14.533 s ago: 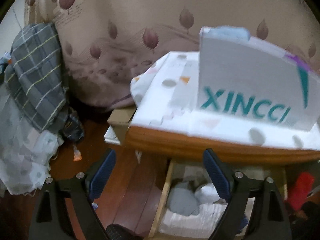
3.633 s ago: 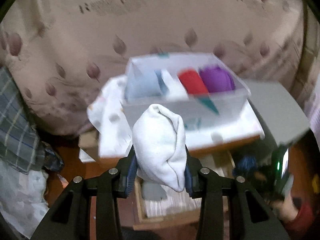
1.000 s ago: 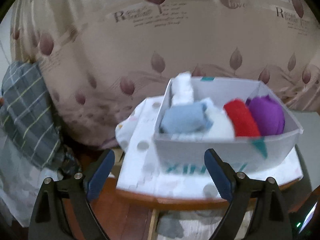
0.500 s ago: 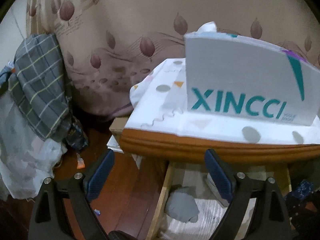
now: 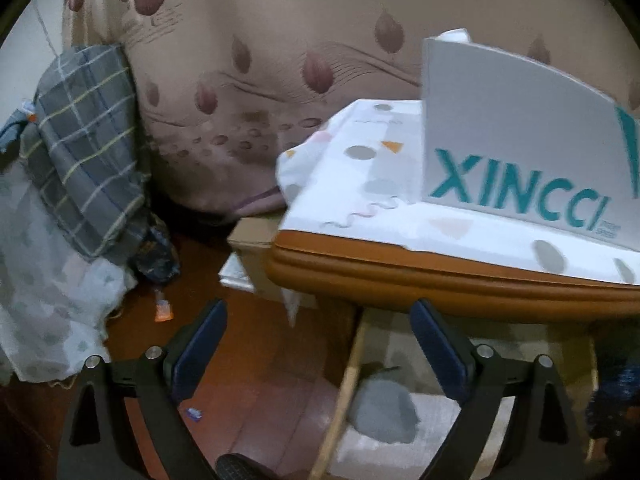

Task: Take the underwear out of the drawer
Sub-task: 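Carry the navy patterned sock into the shoe box and open the right gripper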

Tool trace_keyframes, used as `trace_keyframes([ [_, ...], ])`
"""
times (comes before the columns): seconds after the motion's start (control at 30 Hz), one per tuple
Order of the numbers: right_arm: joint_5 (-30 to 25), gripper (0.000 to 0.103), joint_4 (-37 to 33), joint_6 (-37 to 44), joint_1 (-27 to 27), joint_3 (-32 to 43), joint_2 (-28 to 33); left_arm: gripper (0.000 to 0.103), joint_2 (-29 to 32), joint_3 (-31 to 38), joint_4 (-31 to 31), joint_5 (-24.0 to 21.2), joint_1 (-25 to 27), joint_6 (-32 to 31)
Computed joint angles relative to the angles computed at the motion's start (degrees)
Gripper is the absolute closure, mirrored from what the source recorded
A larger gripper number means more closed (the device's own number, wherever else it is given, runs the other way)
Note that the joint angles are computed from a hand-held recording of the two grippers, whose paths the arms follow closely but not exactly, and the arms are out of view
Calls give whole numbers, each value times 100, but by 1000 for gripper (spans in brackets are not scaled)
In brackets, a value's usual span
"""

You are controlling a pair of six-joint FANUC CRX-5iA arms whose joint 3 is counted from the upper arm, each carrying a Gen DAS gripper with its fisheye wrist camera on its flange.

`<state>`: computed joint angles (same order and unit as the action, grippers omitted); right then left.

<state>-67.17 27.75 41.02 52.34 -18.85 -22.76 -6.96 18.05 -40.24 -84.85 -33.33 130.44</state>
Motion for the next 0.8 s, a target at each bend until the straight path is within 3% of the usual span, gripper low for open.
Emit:
trace_keyframes([
  [0.23,-299,67,23,54,173,366,-30,11,-118,-70,248,-35,311,-34],
  [0.43,-634,67,340,438,239,1259,134,11,-232,-147,532,-30,619,113],
  [0.67,-752,67,548,1270,-32,3047,903,10,-417,-273,746,-15,949,315],
  [0.8,-844,67,322,1864,-386,4341,1721,10,-450,-298,799,-78,1105,350],
])
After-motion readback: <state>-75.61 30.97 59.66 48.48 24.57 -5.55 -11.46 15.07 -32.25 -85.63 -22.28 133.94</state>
